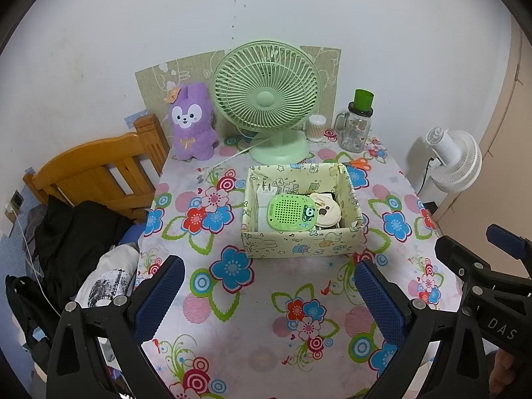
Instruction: Organize rigid objects
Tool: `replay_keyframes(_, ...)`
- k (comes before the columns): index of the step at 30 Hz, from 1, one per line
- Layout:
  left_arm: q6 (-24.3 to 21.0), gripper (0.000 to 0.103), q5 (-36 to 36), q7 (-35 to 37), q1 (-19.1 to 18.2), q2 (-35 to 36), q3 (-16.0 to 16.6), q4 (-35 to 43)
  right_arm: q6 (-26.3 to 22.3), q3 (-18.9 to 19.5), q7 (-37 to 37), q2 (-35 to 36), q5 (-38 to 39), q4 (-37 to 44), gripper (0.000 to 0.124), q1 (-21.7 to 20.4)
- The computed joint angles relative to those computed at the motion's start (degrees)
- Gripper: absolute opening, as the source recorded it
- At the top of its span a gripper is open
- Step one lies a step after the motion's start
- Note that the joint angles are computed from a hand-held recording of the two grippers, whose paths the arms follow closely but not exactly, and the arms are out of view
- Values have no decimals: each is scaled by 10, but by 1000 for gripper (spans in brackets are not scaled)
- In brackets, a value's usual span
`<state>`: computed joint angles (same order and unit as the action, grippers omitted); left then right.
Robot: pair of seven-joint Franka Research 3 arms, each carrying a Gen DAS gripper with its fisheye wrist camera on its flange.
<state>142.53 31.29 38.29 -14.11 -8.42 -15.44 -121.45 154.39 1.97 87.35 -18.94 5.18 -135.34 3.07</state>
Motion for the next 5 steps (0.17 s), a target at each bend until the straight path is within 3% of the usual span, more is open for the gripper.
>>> replay_keyframes(5,-8,103,-8,10,0,16,3,15,-12,0,0,23,-8,22,93,0)
